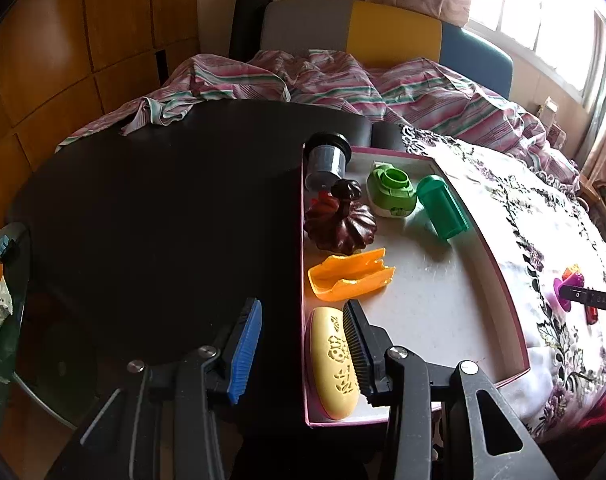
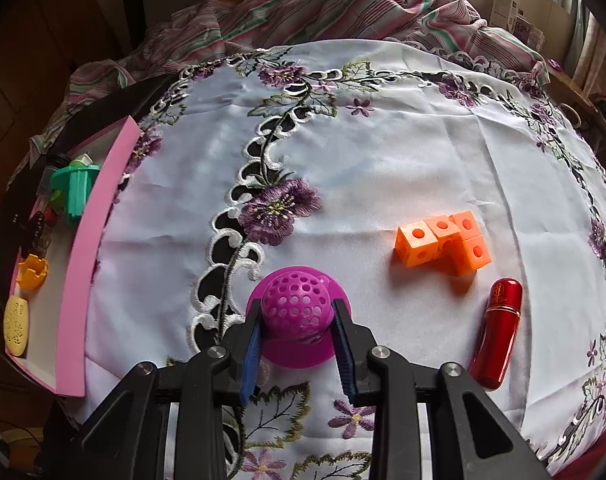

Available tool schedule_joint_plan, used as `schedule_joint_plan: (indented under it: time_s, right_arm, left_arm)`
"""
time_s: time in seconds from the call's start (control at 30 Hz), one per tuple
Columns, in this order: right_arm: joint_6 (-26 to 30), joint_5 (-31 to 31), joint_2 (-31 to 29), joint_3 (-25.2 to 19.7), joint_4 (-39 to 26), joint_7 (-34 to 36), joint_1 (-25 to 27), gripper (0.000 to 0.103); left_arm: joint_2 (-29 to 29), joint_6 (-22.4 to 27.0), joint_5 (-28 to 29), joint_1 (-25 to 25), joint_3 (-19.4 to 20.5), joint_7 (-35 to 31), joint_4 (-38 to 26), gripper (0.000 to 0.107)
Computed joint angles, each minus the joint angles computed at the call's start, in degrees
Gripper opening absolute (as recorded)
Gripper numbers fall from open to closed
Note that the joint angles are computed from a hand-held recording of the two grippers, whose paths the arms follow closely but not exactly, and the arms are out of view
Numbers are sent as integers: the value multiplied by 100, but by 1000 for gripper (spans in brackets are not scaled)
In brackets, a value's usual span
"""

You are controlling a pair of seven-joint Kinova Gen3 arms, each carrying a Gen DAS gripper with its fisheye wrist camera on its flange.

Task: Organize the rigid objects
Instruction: 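Carry the magenta dome into the tray and open the right tool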

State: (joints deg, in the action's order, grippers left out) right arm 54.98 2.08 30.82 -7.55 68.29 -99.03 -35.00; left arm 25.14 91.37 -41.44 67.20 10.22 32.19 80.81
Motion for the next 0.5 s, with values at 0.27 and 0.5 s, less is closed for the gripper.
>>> schedule_joint_plan:
  time_s: [0.27, 0.5]
  right_arm:
    - [-259, -547, -276, -411, 64, 575, 91, 32]
    - [-145, -806, -269, -685, -228, 1213, -352, 32]
  left_arm:
    - [-54, 55, -67, 38, 18, 122, 76, 43]
    - [-113, 35, -40, 43, 57, 327, 191, 43]
